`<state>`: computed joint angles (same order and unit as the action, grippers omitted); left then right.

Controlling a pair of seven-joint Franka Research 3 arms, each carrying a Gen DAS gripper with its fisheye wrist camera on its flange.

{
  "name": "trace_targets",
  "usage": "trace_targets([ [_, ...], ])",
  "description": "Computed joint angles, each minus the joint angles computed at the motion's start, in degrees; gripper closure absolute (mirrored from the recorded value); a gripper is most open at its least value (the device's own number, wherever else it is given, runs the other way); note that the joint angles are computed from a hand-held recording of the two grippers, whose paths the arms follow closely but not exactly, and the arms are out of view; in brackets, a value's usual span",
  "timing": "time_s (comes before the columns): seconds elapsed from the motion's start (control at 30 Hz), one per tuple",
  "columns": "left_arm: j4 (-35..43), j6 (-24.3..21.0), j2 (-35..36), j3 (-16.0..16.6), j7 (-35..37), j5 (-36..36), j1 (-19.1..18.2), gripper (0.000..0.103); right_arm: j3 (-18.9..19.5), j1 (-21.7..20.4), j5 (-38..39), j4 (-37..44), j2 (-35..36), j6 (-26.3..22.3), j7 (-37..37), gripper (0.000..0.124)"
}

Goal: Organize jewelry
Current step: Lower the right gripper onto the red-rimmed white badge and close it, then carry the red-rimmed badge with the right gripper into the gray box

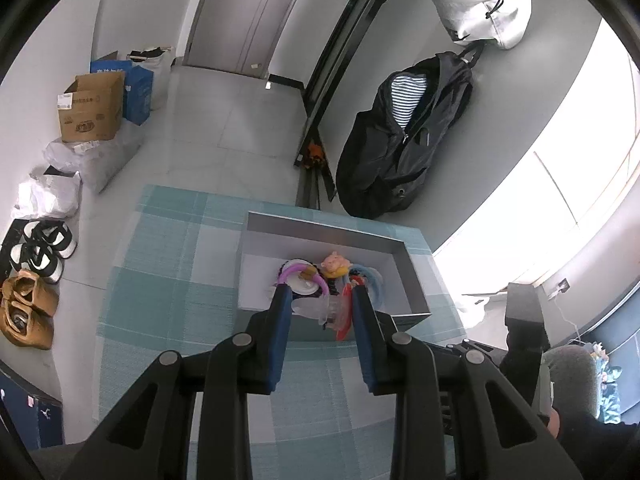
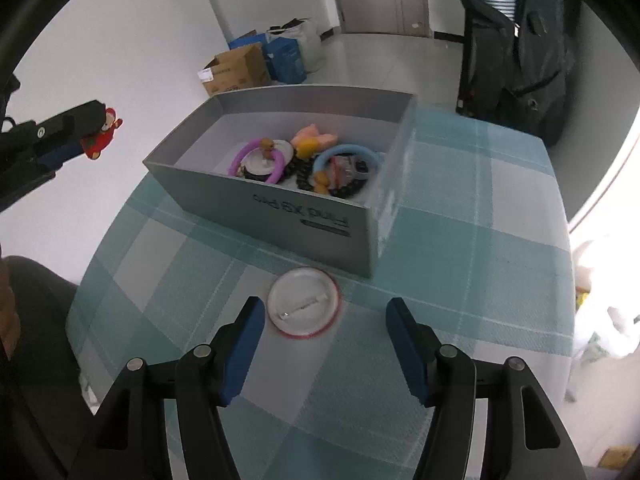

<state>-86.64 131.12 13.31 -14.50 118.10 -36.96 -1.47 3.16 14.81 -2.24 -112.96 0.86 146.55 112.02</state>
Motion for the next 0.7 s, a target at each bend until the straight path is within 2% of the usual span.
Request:
trace_targets([
  [0.13, 1.8, -1.2, 1.4, 0.0, -0.9, 0.5, 0.2, 0.078, 0.3, 1.1, -7.2, 2.4, 1.7, -2.2, 2.1, 0.062],
  [0.23, 2.9, -2.4, 2.1, -0.1, -2.0, 0.4, 0.7, 0.078, 0.2, 2.5, -14.0, 4.3, 3.3, -4.0, 4.6, 0.071],
  [0.33, 3.6, -3.0, 2.5, -0.2, -2.4, 0.4, 1.1, 0.078, -0.1, 2.9, -13.6, 5.1, 3.7, -4.6, 5.5, 0.074],
  [0.43, 3.6, -3.0, 2.6, -0.3, -2.2, 0.7, 1.2, 0.078, -0.2, 3.1, -13.4, 5.9, 4.0, -5.4, 5.0, 0.082],
  [0.7, 4.5, -3.7, 3.2, -0.5, -3.0, 0.9, 1.4, 0.078, -0.4, 3.0, -11.0, 5.7, 3.7, -4.7, 4.1, 0.082],
])
